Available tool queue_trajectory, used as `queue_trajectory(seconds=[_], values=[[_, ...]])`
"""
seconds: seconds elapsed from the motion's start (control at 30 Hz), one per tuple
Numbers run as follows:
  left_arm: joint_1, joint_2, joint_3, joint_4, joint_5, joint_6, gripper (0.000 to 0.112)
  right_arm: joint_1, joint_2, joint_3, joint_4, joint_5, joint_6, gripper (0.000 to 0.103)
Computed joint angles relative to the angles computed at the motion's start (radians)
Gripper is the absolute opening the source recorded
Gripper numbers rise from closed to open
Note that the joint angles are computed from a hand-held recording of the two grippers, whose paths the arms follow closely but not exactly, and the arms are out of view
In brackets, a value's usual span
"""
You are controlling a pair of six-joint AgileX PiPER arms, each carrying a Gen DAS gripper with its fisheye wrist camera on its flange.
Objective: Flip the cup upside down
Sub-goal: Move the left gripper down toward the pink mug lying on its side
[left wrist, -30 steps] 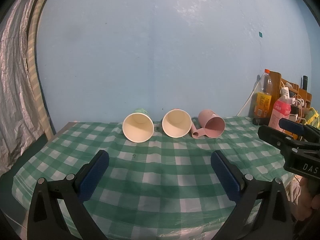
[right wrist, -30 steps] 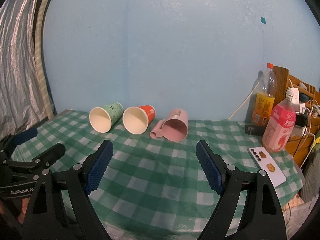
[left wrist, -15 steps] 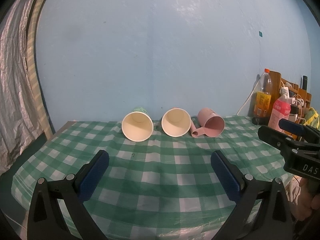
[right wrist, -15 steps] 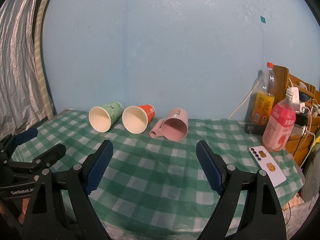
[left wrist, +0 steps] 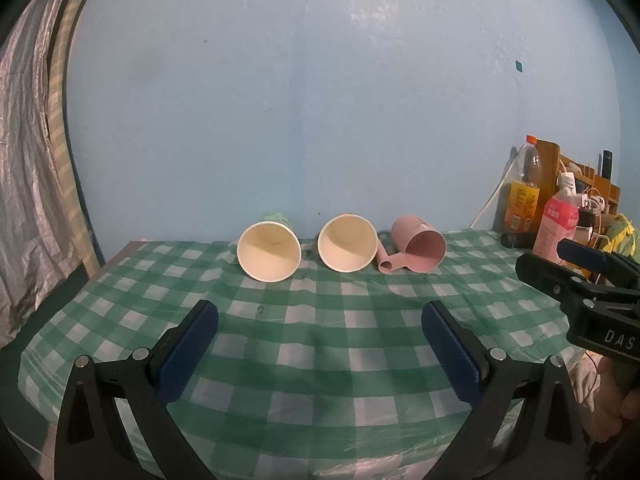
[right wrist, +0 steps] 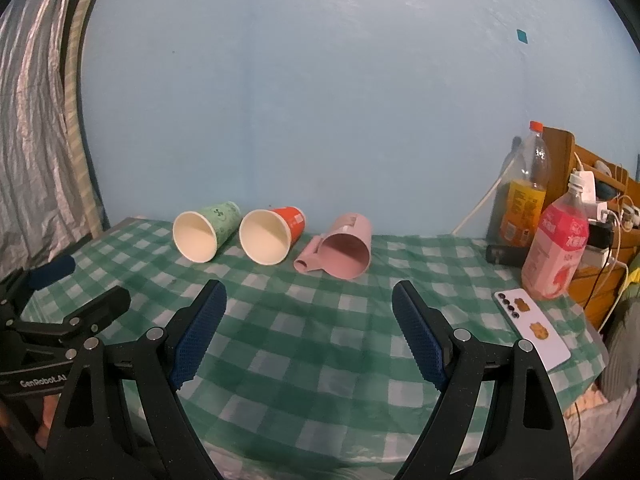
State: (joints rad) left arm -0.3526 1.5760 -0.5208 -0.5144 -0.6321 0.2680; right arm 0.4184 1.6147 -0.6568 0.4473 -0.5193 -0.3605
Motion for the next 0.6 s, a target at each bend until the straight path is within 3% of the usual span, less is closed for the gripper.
queue_trajectory(seconds=[0.2,0.33,0.47,0.6], values=[[-0.001,0.014,-0.071,-0.062,0.072,0.091,0.103,-0.013,0.001,-0.021,-0.004,0.042,0.000,0.084],[0.018,0.046,-0.175,-0.165,0.158,0.202,0.103,-0.084,-0.005,-0.066,-0.177,0.143,0.161,0.084],[0.018,0.105,-0.341,-0.460,0.266,0.521,0.103,-0.167,-0.011,-0.127,-0.352,0.237,0.323,0.084],[0.008,0.188,-0.526,-0.821,0.322,0.921,0.103,-0.266,-0.001,-0.236,-0.732,0.349,0.716,0.084]])
